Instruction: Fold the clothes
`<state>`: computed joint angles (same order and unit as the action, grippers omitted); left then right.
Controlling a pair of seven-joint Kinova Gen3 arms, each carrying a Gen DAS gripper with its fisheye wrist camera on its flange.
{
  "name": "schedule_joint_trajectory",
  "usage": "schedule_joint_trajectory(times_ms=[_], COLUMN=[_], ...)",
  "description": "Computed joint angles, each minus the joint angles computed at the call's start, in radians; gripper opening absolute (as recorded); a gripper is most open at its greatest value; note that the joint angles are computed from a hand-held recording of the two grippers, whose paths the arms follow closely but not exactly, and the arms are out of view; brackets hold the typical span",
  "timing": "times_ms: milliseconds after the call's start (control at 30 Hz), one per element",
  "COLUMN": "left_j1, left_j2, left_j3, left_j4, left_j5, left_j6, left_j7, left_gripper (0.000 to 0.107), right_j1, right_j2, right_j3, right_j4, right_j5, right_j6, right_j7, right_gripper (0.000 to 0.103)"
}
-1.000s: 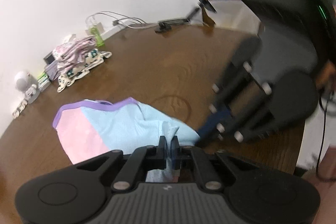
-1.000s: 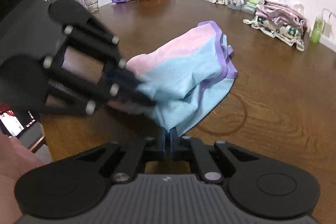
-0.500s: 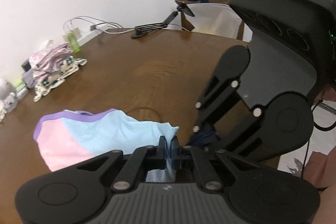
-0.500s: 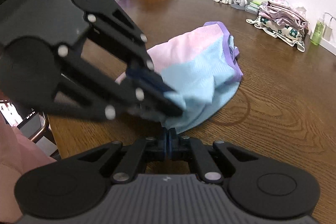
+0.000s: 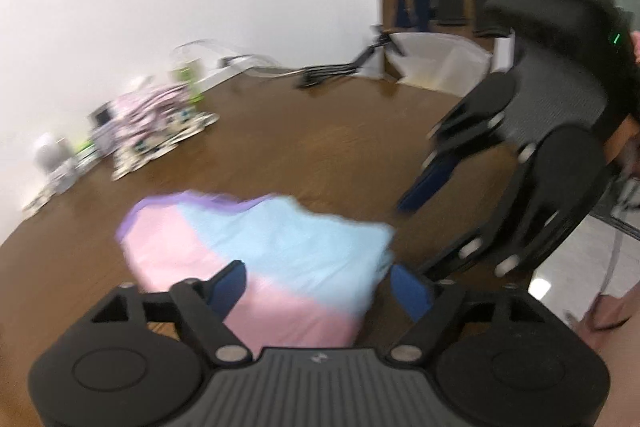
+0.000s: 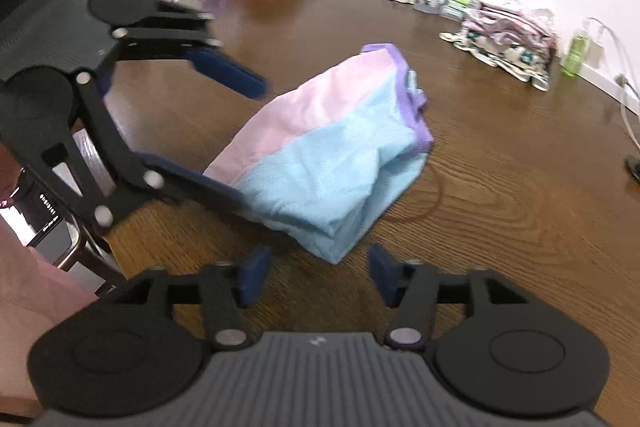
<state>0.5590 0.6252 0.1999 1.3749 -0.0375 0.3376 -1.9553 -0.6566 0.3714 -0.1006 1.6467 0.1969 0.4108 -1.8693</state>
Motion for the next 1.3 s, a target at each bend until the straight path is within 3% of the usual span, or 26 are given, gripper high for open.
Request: schedule_joint_trajectory(times_ms=[33, 133, 233, 300, 333, 367, 467, 567, 767, 833, 867, 900, 933, 967, 1000, 1033, 1067, 1133, 1200, 1300], left_j1=[0.009, 0.014, -0.019, -0.038, -0.044, -0.047, -0.032, -0.005, -0.009, -0.005, -0.003, 0.002, 0.001, 0.004, 0.019, 0.040, 0.054, 0.113, 0.176, 0.167], left_j2=[-0.008, -0.012, -0.008, 0.003, 0.012, 0.023, 0.045, 0.065, 0.059, 0.055, 0.045, 0.029, 0.012, -0.008, -0.030, -0.047, -0.059, -0.076, -0.075, -0.070], left_j3=[-0.024, -0.064, -0.041, -0.018, -0.008, 0.001, -0.003, -0.032, -0.037, -0.047, -0.053, -0.062, -0.061, -0.066, -0.088, -0.118, -0.137, -0.211, -0.285, -0.265], left_j4=[0.010, 0.014, 0.023, 0.011, -0.002, -0.019, -0.055, -0.080, -0.083, -0.086, -0.073, -0.048, -0.017, 0.015, 0.046, 0.076, 0.105, 0.143, 0.149, 0.144], left_j5=[0.001, 0.008, 0.021, 0.021, 0.021, 0.020, -0.001, -0.022, -0.020, -0.022, -0.022, -0.022, -0.038, -0.052, -0.050, -0.033, -0.015, 0.028, 0.034, -0.026], left_j6=[-0.004, -0.002, -0.024, -0.016, 0.000, 0.023, 0.091, 0.153, 0.191, 0.202, 0.186, 0.154, 0.113, 0.073, 0.032, -0.009, -0.049, -0.101, -0.101, -0.079], left_j7=[0.022, 0.088, 0.111, 0.100, 0.091, 0.082, 0.047, 0.040, 0.026, 0.035, 0.046, 0.063, 0.093, 0.133, 0.174, 0.214, 0.255, 0.336, 0.418, 0.507], left_gripper=[0.082, 0.082, 0.080, 0.056, 0.036, 0.027, 0.028, 0.028, 0.028, 0.031, 0.041, 0.057, 0.066, 0.083, 0.092, 0.094, 0.096, 0.099, 0.100, 0.100], right_j1=[-0.017, -0.036, -0.046, -0.032, -0.036, -0.041, -0.027, -0.061, -0.081, -0.085, -0.077, -0.084, -0.108, -0.148, -0.192, -0.238, -0.285, -0.369, -0.398, -0.390], right_j2=[-0.007, -0.019, 0.000, 0.028, 0.041, 0.055, 0.091, 0.112, 0.119, 0.118, 0.116, 0.111, 0.096, 0.081, 0.067, 0.056, 0.050, 0.050, 0.050, 0.048], right_j3=[0.017, 0.037, 0.053, 0.051, 0.060, 0.071, 0.060, 0.081, 0.079, 0.070, 0.058, 0.064, 0.089, 0.132, 0.179, 0.224, 0.266, 0.340, 0.348, 0.315], right_j4=[-0.003, -0.008, -0.031, -0.059, -0.069, -0.081, -0.109, -0.121, -0.103, -0.101, -0.102, -0.098, -0.082, -0.064, -0.049, -0.043, -0.047, -0.048, -0.056, -0.053], right_j5=[0.008, 0.025, 0.031, 0.019, 0.016, 0.013, -0.004, 0.018, 0.011, 0.039, 0.048, 0.050, 0.063, 0.081, 0.103, 0.139, 0.179, 0.246, 0.308, 0.373], right_j6=[0.008, -0.010, -0.038, -0.049, -0.053, -0.054, -0.036, 0.007, -0.004, -0.003, 0.001, 0.001, -0.013, -0.029, -0.039, -0.034, -0.013, 0.011, 0.042, 0.067], right_j7=[-0.023, -0.079, -0.132, -0.145, -0.160, -0.180, -0.182, -0.197, -0.250, -0.277, -0.290, -0.302, -0.330, -0.371, -0.411, -0.452, -0.493, -0.574, -0.640, -0.706], right_gripper=[0.077, 0.080, 0.080, 0.074, 0.063, 0.047, 0.022, 0.020, 0.020, 0.020, 0.021, 0.022, 0.032, 0.055, 0.070, 0.091, 0.098, 0.100, 0.103, 0.103])
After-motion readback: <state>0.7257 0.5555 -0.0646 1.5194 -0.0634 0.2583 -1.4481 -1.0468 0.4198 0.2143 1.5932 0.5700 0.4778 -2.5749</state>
